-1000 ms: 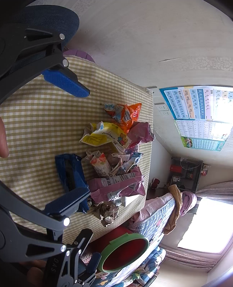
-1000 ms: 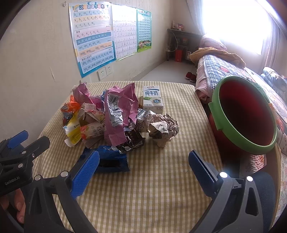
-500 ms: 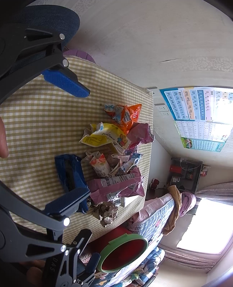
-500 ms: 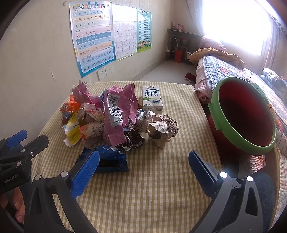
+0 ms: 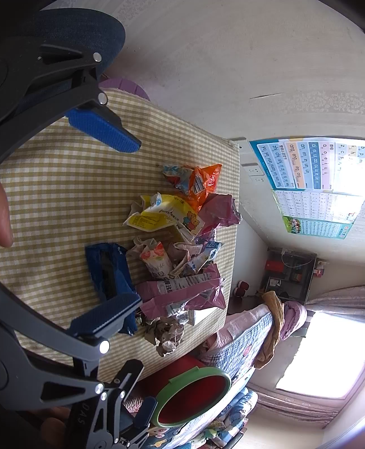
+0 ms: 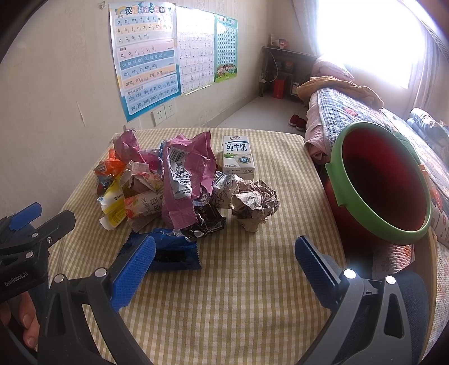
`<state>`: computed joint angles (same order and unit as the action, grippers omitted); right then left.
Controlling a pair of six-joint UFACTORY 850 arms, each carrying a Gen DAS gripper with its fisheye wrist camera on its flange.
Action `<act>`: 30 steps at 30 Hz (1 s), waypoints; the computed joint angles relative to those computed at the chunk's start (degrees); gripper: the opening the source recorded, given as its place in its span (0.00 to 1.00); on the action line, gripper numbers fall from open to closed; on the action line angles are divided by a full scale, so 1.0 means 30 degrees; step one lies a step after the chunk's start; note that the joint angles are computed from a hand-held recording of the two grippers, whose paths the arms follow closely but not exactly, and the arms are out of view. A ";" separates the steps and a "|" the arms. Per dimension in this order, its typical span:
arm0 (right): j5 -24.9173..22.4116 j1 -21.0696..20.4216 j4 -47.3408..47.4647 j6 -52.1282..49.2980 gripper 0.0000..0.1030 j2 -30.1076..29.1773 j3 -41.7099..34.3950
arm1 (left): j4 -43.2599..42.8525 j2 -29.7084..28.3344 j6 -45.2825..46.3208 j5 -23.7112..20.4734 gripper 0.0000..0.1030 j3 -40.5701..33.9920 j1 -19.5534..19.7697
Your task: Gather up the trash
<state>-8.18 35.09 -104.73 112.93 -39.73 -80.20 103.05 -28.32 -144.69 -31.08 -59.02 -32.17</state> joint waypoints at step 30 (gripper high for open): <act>-0.0122 0.0031 -0.0420 0.0240 0.93 0.0011 0.0017 | 0.0122 -0.0035 -0.0140 -0.0046 0.95 -0.0008 0.0036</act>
<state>-8.55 35.18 -105.99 113.65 -39.70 -80.15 103.42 -28.42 -145.11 -31.22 -59.04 -32.06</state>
